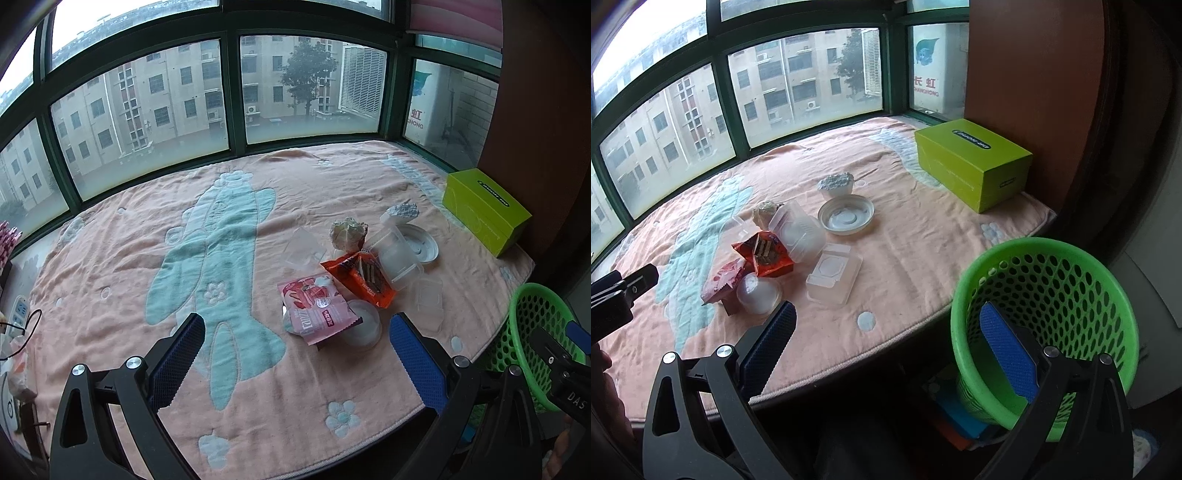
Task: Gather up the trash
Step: 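Move the right gripper to the clear plastic box and close on it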
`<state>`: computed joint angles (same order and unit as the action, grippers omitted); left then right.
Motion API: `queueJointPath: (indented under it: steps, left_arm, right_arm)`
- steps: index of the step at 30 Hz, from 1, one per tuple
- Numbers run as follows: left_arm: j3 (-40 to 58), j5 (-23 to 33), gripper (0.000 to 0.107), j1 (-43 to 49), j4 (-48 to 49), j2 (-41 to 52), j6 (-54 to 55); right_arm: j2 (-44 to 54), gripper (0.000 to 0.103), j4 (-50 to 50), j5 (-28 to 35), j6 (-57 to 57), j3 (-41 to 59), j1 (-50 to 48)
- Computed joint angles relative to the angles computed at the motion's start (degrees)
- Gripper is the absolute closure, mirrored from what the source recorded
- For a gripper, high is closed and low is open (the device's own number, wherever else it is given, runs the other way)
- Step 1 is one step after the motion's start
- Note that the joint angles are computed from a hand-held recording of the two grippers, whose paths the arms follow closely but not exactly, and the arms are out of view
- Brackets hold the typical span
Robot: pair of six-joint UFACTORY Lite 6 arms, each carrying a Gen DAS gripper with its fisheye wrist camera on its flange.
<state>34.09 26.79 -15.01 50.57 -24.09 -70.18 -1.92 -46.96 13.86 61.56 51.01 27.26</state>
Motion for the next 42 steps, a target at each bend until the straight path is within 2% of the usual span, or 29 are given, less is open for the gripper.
queueJointPath:
  steps: [12, 21, 26, 29, 32, 41, 42]
  left_arm:
    - [2.6, -4.9, 0.010, 8.4, -1.2, 5.3, 4.2]
    - [3.4, -8.4, 0.010, 13.8, -2.8, 7.9, 7.7]
    - [3.1, -10.9, 0.010, 16.6, -5.2, 9.0, 11.3]
    - [2.4, -12.2, 0.010, 17.2, -6.8, 9.3, 13.8]
    - [1.9, -13.4, 0.010, 17.5, -7.4, 10.0, 15.3]
    - [-0.2, -17.2, 0.010, 18.4, -13.8, 10.5, 24.5]
    - [-0.5, -17.5, 0.010, 18.3, -14.2, 10.6, 25.4]
  right_arm:
    - [13.5, 0.005, 1.1, -2.6, -2.4, 9.8, 0.9]
    - [25.6, 0.006, 16.7, -5.8, -18.1, 18.6, 0.8]
    - [34.1, 0.009, 26.1, -5.3, -27.6, 26.2, 1.2]
    - [39.1, 0.014, 39.4, -4.1, -40.6, 31.3, 0.6]
    - [43.4, 0.018, 45.2, -2.1, -46.3, 36.3, 0.2]
    - [51.3, 0.029, 45.3, 2.1, -45.8, 45.6, -0.2]
    - [51.7, 0.034, 44.6, 2.6, -44.9, 46.1, -0.2]
